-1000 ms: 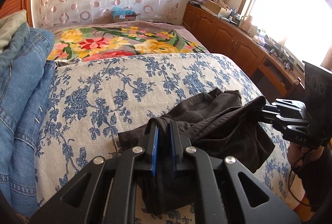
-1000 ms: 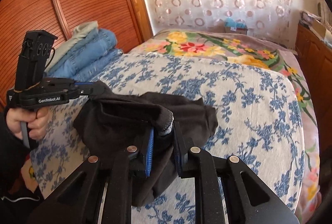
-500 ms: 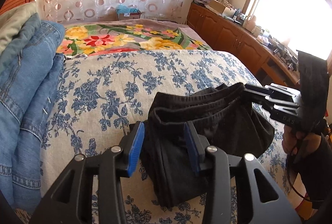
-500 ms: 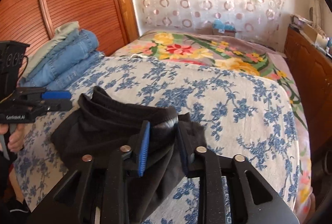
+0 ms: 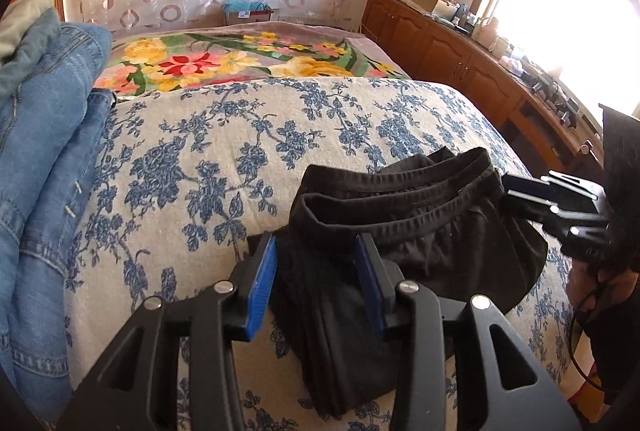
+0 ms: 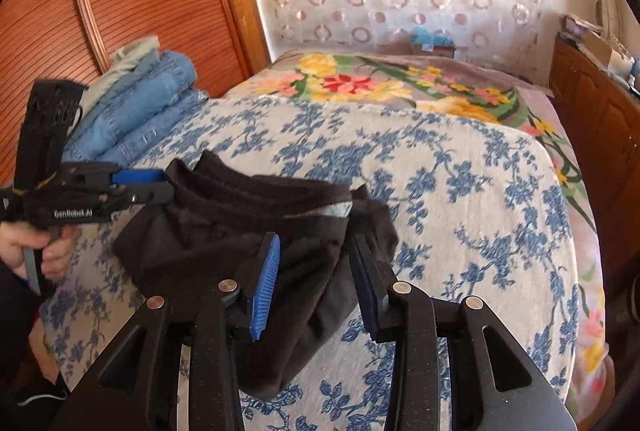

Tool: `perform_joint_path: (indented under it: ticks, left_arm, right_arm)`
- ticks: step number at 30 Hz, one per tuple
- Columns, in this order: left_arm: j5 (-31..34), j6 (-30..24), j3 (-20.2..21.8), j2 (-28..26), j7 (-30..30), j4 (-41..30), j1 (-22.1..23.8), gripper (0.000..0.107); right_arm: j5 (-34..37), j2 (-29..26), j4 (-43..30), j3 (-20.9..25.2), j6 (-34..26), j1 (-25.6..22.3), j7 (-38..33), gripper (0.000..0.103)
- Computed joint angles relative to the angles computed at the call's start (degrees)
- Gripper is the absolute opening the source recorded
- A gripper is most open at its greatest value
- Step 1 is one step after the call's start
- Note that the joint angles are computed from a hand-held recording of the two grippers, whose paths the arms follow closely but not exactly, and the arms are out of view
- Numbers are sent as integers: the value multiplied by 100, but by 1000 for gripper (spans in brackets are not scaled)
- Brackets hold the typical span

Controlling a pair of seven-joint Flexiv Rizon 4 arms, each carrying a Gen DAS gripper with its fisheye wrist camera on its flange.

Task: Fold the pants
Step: 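Fold the pants edge over with the right gripper toward the left gripper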

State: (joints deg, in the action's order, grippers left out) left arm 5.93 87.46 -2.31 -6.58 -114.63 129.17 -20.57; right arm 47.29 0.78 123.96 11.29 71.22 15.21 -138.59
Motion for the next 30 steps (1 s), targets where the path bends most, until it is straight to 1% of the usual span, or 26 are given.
perform_joint_path:
  ticks: [2,4,6,7,8,10,12,13,14,15,16,17,18,19,22,23,25,28,30]
  left_arm:
    - [196,-92,80,-46,-93,-142,-46,39]
    - [196,-97,54,-103,-36,-218,-14,39]
    - [-100,39,-113,-131,284,-147,121,38]
    - [-407,173,-299,-145,586,-58,249,37]
    - [-656,266,-398,-168,845,-8,292,31]
    - [-530,192,-226,-200,788,-103,149,25]
    - [-564,236,-205,-226,849,-106,99,16]
    - [-632,292,-244,-232,930,-82,115,14]
    - [-668,335,-250,-237,974,-72,105,7]
    - [-720,406,-291,-242,1021,-53,126,5]
    - [-724,476,-153,-265,1003,-74,-12,4]
    - [-356,512,172,-283,635,-186,-236,3]
    - [-164,508,431,-315,422,-290,-444,3]
    - [-41,544,556,-327,269,-350,-523,3]
    - [186,428,707,-357,101,-502,-594,3]
    - [288,338,762,-377,15,-576,-627,3]
    - [321,188,678,-365,-18,-605,-535,5]
    - [328,207,515,-295,-52,-520,-379,10]
    - [471,135,545,-239,-187,-515,-403,17]
  right_arm:
    - [-67,-63,-3,14,56,21,77,36]
    - [-156,-129,-4,38,123,28,189,36]
    - [-161,-196,-71,34,54,-11,220,36]
    - [-139,-232,-121,31,-1,-41,193,36]
    - [-143,-248,-151,38,-40,-67,189,36]
    - [-80,-287,-245,37,-172,-136,120,36]
    - [-61,-312,-316,41,-277,-191,70,35]
    - [-41,-314,-335,50,-307,-212,35,32]
    - [6,-307,-367,54,-389,-240,-48,26]
    - [52,-294,-389,59,-466,-261,-138,21]
    - [100,-283,-387,69,-444,-266,-209,18]
    - [201,-279,-404,77,-402,-270,-318,11]
    - [326,-276,-430,80,-371,-278,-428,8]
    - [412,-285,-448,88,-288,-269,-474,8]
    - [503,-359,-468,132,38,-214,-458,7]
    - [421,-388,-457,148,106,-192,-372,7]
    - [160,-453,-424,168,154,-166,-131,8]
    - [81,-417,-404,196,79,-236,-12,16]
    - [5,-334,-340,190,77,-253,117,21]
